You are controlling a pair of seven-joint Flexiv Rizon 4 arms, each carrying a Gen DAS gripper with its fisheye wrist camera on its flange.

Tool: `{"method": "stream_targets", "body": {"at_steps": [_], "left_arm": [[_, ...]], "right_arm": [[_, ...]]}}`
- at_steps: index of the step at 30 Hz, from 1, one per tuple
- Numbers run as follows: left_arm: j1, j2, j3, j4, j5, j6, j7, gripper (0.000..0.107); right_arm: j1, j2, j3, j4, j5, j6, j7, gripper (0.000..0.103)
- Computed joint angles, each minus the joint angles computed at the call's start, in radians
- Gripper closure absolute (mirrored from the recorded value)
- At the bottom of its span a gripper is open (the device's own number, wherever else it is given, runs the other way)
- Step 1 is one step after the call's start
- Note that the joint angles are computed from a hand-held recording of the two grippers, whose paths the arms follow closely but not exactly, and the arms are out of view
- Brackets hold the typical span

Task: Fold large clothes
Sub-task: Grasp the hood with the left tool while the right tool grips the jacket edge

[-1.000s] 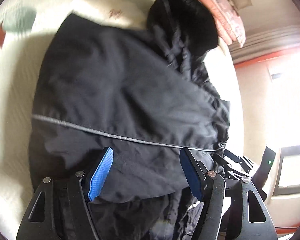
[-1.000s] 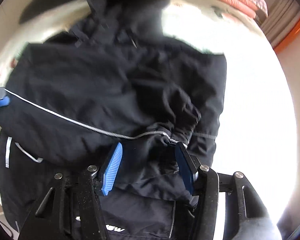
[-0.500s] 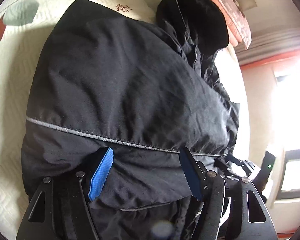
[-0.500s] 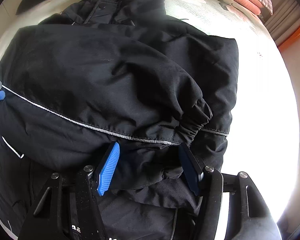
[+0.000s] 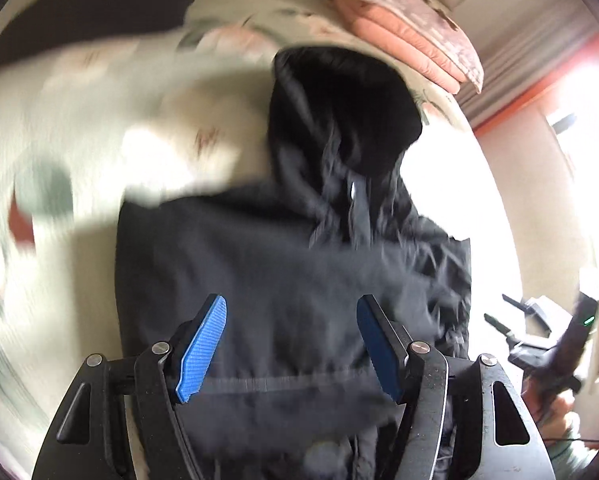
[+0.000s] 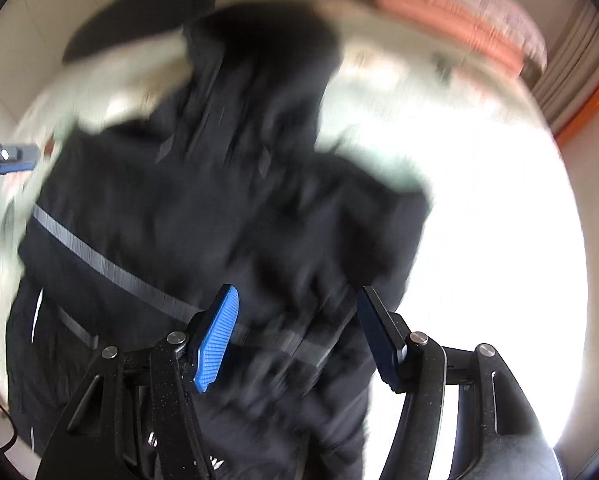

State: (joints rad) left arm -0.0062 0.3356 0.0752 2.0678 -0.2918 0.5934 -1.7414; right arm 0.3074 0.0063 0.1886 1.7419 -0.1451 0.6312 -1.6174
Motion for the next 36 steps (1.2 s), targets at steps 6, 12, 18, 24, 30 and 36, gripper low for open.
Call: {"method": "stream_targets", "body": {"at_steps": [6,12,18,24,30,36], "left_arm": [[0.049,-0.247,-0.033,-0.248,0.086,0.084,0.102,0.038],[0.081,-0.476,-0.032,-0.417,0.052,0.123,0.123,0.038],[0.107,-0.652,-0.039,-0.536,0.041,0.125,0.169,0.038],[0.177,-0.705,-0.089,-0.480,-0.150,0.198,0.289,0.097],[0.207,-0.614,-0.095,-0.278,-0.425,0.269,0.538,0.089],[0.244,-0.625,-0.083,-0.227,-0.572,0.167,0.571,0.061]], "right_arm": [[0.023,-0.232,-0.046,-0.260,-0.060,0.125,0.153,0.038],[0.051,-0.483,-0.049,-0.598,0.023,-0.008,0.205,0.038],[0.083,-0.677,-0.063,-0.811,0.030,-0.078,0.217,0.038],[0.108,-0.824,-0.108,-0.949,-0.011,-0.168,0.264,0.088],[0.057,-0.705,-0.074,-0.704,0.021,0.010,0.199,0.087],[0.057,-0.685,-0.082,-0.640,-0.028,0.005,0.172,0.063]]}}
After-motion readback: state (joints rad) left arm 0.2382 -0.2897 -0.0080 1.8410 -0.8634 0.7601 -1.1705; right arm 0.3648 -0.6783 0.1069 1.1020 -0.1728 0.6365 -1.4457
